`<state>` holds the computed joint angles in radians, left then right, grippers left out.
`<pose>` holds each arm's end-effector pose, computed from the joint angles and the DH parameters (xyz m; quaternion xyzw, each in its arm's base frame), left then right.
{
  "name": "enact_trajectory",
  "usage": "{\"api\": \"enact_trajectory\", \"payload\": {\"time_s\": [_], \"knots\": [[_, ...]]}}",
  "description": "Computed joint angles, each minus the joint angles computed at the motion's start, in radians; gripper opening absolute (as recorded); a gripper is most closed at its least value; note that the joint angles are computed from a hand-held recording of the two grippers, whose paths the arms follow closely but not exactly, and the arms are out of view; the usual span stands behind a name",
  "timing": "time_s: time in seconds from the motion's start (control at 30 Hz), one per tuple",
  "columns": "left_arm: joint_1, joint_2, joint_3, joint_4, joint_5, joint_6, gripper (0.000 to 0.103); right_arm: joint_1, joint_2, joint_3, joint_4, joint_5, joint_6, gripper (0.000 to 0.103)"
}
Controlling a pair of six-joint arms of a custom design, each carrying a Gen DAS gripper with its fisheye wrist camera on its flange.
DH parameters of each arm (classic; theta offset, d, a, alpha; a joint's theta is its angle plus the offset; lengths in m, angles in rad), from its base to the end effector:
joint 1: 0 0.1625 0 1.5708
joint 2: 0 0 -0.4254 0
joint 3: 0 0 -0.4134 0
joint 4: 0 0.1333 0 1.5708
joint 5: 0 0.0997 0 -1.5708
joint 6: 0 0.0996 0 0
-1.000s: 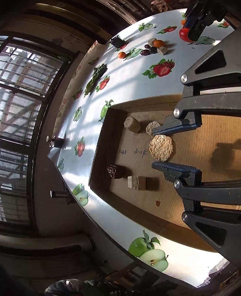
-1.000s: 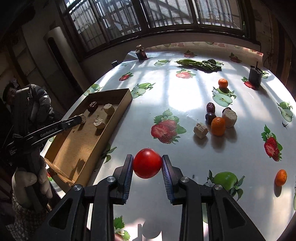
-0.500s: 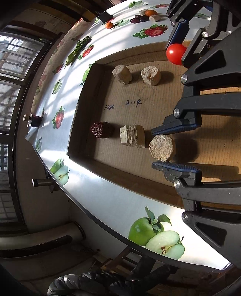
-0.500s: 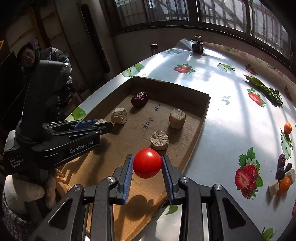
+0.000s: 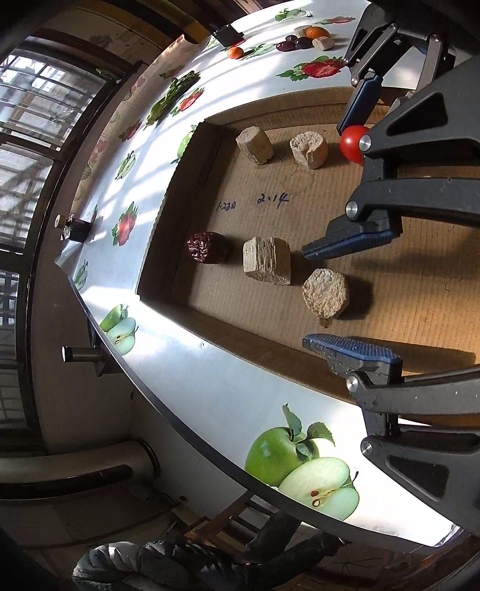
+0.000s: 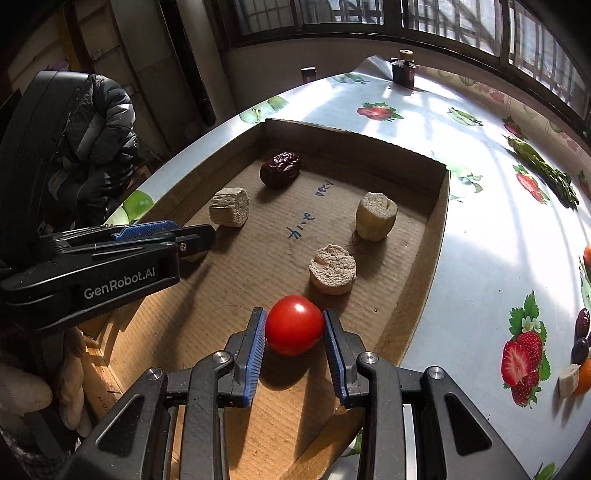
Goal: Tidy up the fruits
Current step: 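Carry the tomato and rice cake into the box and open both tools, then move both tools back toward the remaining fruits on the table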
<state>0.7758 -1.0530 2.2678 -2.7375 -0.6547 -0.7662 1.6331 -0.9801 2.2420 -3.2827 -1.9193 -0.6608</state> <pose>-0.1735 -0.4676 0.0793 0.0235 0.8964 -0.2958 0.3293 0.1298 -0.4860 0.0811 0.3034 -0.9116 0.1601 0.2263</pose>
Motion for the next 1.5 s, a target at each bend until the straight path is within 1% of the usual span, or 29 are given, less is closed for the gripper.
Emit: {"api": "enact_trajectory", "payload": {"time_s": [0.07,0.1,0.13,0.2,0.23,0.27,0.3,0.33,0.4,0.47,0.5,0.63,0.7,0.8,0.97,1.1,1.23,1.33,1.4,1.5], "knots": [[-0.018,-0.014,0.015,0.003,0.017,-0.028,0.044,0.001,-0.011,0.010,-0.013,0.009,0.000,0.035],[-0.029,-0.022,0.020,0.014,0.028,-0.049,0.049,0.001,-0.021,0.019,-0.022,0.016,-0.001,0.036],[-0.042,-0.031,0.028,0.025,0.041,-0.068,0.052,0.001,-0.032,0.028,-0.032,0.024,-0.002,0.037],[-0.073,-0.043,0.039,0.051,0.068,-0.107,0.062,0.002,-0.057,0.050,-0.061,0.040,-0.006,0.044],[-0.090,-0.048,0.041,0.078,0.082,-0.136,0.066,0.001,-0.071,0.063,-0.078,0.048,-0.010,0.045],[-0.108,-0.052,0.039,0.118,0.099,-0.175,0.074,-0.002,-0.088,0.077,-0.095,0.057,-0.013,0.048],[-0.125,-0.053,0.038,0.149,0.111,-0.204,0.079,-0.007,-0.104,0.090,-0.109,0.066,-0.015,0.050],[-0.142,-0.050,0.040,0.158,0.118,-0.215,0.080,-0.013,-0.122,0.104,-0.124,0.074,-0.014,0.050],[-0.172,-0.039,0.043,0.135,0.109,-0.204,0.080,-0.033,-0.166,0.135,-0.147,0.094,-0.002,0.054],[-0.201,-0.018,0.040,0.098,0.097,-0.182,0.080,-0.064,-0.224,0.168,-0.152,0.127,0.022,0.055],[-0.218,-0.007,0.035,0.107,0.102,-0.188,0.080,-0.082,-0.254,0.186,-0.153,0.144,0.036,0.055],[-0.285,0.053,-0.004,0.170,0.131,-0.206,0.080,-0.172,-0.385,0.264,-0.169,0.219,0.083,0.058],[-0.308,0.088,-0.026,0.170,0.127,-0.187,0.080,-0.215,-0.442,0.296,-0.186,0.235,0.095,0.061],[-0.330,0.140,-0.057,0.157,0.106,-0.160,0.080,-0.277,-0.532,0.332,-0.190,0.254,0.098,0.062],[-0.354,0.224,-0.115,0.174,0.081,-0.132,0.080,-0.386,-0.647,0.379,-0.198,0.307,0.080,0.063],[-0.368,0.275,-0.157,0.195,0.071,-0.101,0.080,-0.473,-0.721,0.396,-0.173,0.364,0.068,0.064],[-0.379,0.318,-0.199,0.223,0.070,-0.082,0.080,-0.564,-0.789,0.398,-0.113,0.445,0.073,0.064],[-0.379,0.346,-0.226,0.233,0.062,-0.070,0.080,-0.609,-0.821,0.392,-0.077,0.481,0.078,0.064],[-0.375,0.361,-0.241,0.224,0.046,-0.052,0.080,-0.638,-0.845,0.384,-0.048,0.506,0.082,0.064],[-0.361,0.376,-0.250,0.170,0.001,-0.011,0.080,-0.698,-0.905,0.374,-0.003,0.550,0.086,0.064]]}}
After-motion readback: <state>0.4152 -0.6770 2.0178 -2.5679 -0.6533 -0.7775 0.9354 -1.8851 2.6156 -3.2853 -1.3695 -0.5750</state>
